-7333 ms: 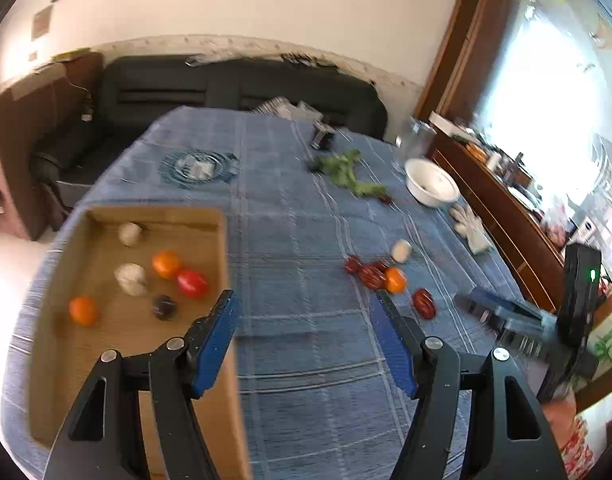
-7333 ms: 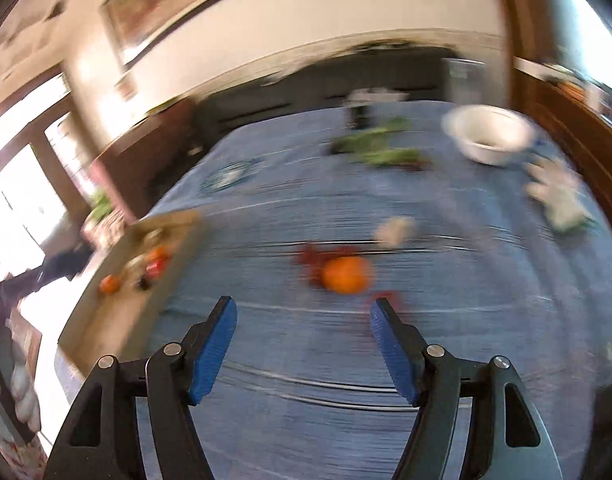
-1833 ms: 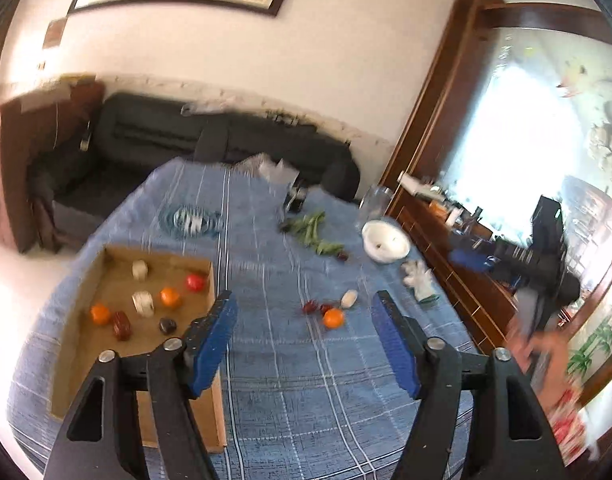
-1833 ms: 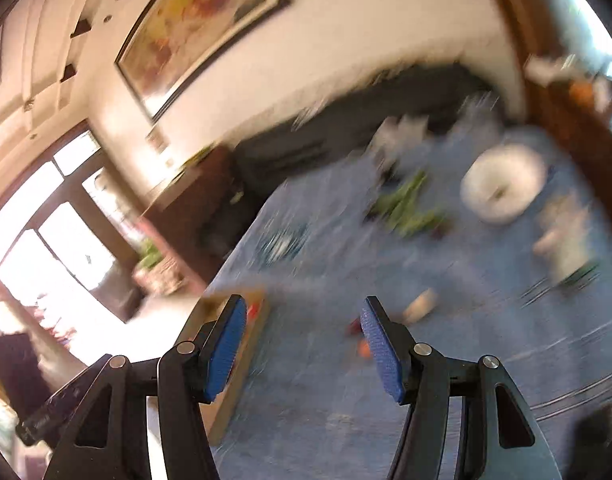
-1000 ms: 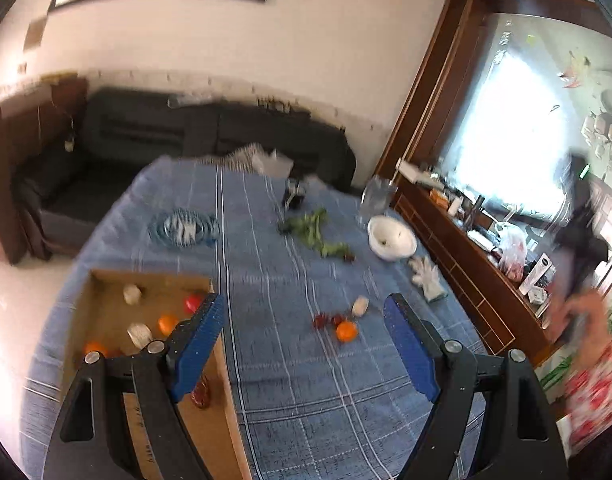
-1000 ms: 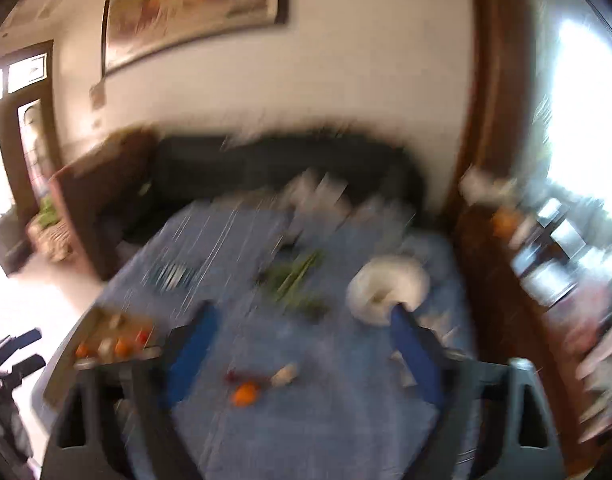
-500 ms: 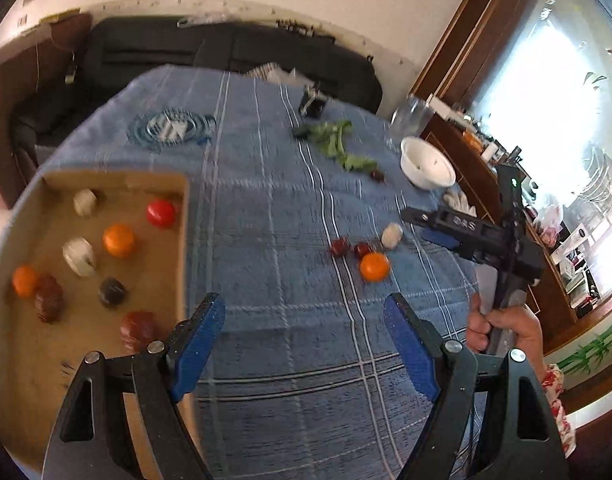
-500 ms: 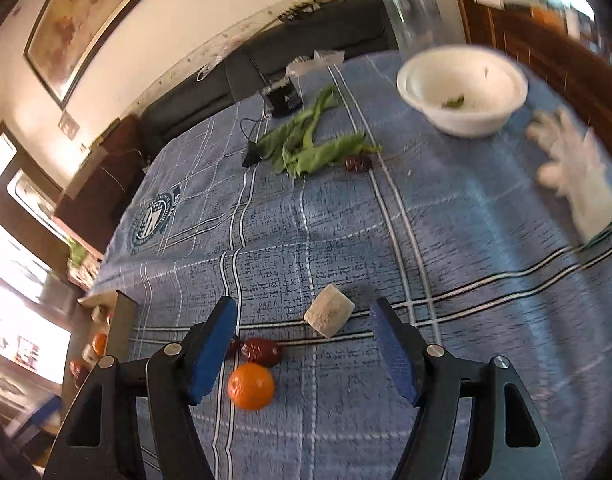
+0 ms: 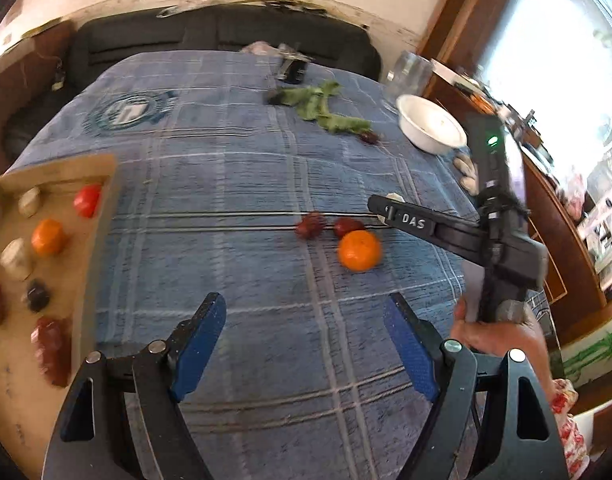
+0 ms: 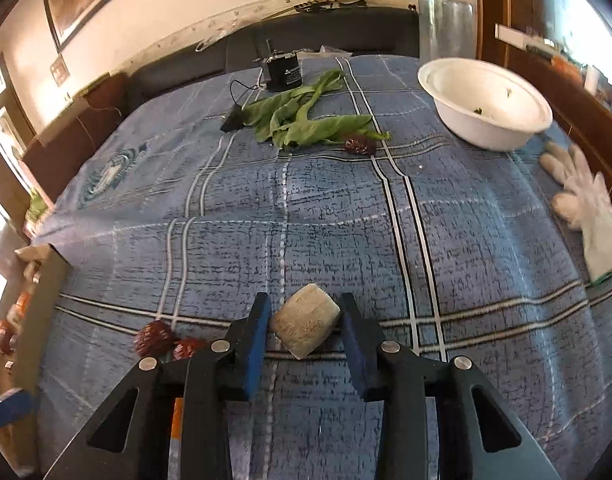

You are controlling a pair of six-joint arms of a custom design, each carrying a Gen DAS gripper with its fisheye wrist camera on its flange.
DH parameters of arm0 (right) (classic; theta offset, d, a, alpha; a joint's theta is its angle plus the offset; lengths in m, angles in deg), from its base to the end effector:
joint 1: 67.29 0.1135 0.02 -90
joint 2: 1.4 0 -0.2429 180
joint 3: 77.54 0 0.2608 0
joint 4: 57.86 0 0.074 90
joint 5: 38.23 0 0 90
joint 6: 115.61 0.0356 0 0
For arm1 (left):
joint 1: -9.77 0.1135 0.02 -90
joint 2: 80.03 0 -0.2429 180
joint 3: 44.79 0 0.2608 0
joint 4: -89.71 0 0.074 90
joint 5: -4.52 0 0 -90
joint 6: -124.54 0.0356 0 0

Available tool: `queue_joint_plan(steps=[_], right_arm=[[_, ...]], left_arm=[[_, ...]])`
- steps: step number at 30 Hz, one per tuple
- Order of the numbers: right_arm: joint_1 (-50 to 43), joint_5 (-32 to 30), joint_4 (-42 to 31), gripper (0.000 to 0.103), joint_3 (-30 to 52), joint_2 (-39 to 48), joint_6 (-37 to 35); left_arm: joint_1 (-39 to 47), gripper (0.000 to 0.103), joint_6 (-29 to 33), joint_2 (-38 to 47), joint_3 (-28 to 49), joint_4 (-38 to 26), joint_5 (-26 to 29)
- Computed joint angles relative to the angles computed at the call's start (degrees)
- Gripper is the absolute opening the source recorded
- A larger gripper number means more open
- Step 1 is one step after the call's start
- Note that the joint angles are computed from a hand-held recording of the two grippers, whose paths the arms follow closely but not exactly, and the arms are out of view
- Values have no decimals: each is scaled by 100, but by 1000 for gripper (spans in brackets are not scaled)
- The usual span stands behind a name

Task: Organize fruits
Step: 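Grasp the mandarin orange with the left tool while the right tool grasps the beige block, then carry the orange and beige block into the box and open both tools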

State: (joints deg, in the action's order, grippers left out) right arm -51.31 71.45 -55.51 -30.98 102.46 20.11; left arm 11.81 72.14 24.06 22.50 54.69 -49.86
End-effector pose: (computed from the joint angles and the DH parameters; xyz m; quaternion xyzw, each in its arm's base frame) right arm 0.2733 0.0658 0.0418 0.2909 0.8949 0.0122 0.3383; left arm 0.3206 -0.0093 0.0951 0.3331 0.8805 -0.2331 0.2439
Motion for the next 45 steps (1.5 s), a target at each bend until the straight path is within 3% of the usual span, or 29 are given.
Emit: queue_joint_plan(steps=[3, 8, 13, 15, 16, 23, 37, 41, 45], right_arm=[[-24, -66, 191, 37, -688, -572, 359], [-84, -210, 1056, 37, -1517, -929, 587], [-122, -272, 982, 37, -1244, -650, 341], [-108, -243, 985, 38, -1177, -565, 296], [-104, -230, 981, 38, -1155, -540, 278], [-92, -177, 1006, 38, -1117, -472, 267], [183, 229, 1187, 37, -1321, -854, 150], [480, 466, 1308, 38, -1345, -984, 20], [792, 837, 1156, 37, -1208, -957, -39]], left_arm=[[-336, 75, -36, -31, -162, 326, 18], [-1028, 51, -521, 387, -47, 981, -169], [-1418, 51, -816, 844, 49, 1509, -319], [-1483, 43, -811, 972, 51, 1638, -326], [-1506, 33, -815, 1023, 17, 1771, -388], [-1295, 33, -666, 1173, 97, 1681, -27], [-1125, 33, -738, 1117, 57, 1629, 120], [-898, 33, -767, 928, -21, 1417, 350], [-241, 33, -437, 380, -290, 823, 859]])
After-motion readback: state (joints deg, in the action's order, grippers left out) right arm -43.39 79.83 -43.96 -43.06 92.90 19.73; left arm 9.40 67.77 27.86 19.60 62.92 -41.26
